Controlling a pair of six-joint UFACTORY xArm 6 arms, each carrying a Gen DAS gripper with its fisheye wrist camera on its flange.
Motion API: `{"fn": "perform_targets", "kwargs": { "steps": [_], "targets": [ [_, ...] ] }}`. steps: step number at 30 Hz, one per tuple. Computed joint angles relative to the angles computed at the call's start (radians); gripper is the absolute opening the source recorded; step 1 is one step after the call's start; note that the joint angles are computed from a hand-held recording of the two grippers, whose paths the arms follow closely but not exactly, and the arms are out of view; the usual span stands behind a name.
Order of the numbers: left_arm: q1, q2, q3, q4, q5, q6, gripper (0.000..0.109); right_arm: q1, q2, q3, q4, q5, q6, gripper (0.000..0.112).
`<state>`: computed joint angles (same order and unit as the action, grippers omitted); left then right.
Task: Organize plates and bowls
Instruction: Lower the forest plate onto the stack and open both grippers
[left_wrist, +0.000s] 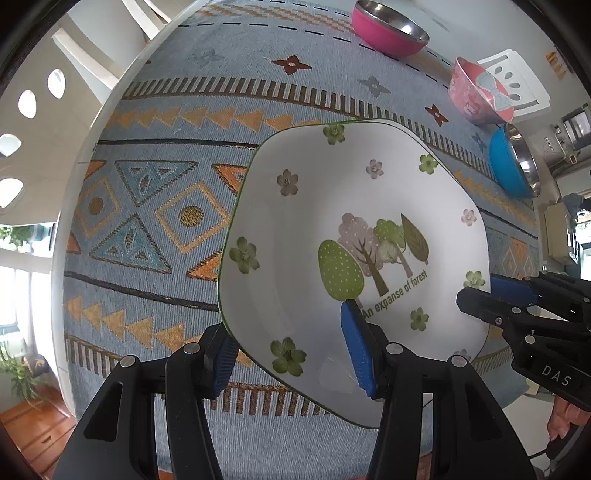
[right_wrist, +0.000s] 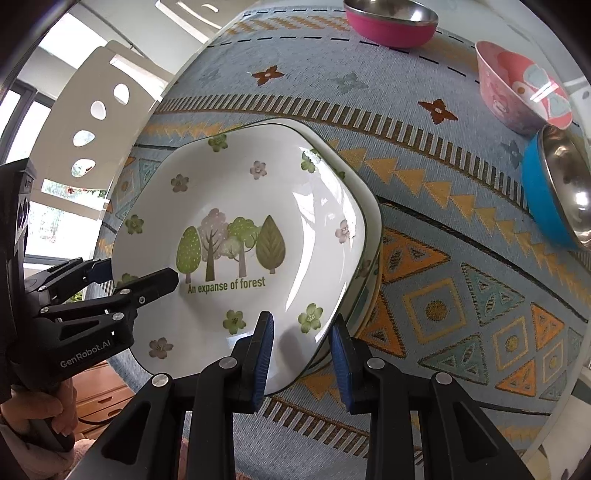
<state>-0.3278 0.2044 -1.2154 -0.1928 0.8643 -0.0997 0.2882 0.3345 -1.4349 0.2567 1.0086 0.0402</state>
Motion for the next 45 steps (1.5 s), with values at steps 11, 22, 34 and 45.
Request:
{"fn": "perform_targets", "kwargs": {
  "steps": [11, 22, 34, 45],
  "targets": [
    [-0.012, 0.023, -0.033, 0.05, 0.022, -0.04, 0.049, 0.005, 0.013, -0.028, -0.045, 0.024, 0.054, 0.03],
    [-0.022, 0.05, -0.072, 0.064, 0.025, -0.009, 0.049, 0.008, 0.004, -0.03, -0.022, 0.028, 0.054, 0.03],
    [-0.023, 0.051, -0.079, 0.089, 0.03, 0.006, 0.051, 0.022, 0.035, -0.041, 0.047, 0.065, 0.024, 0.03],
    [0.006, 0.053, -0.07, 0.098, 0.04, -0.002, 0.051, 0.088, 0.106, -0.124, 0.04, 0.104, -0.039, 0.031]
  ]
}}
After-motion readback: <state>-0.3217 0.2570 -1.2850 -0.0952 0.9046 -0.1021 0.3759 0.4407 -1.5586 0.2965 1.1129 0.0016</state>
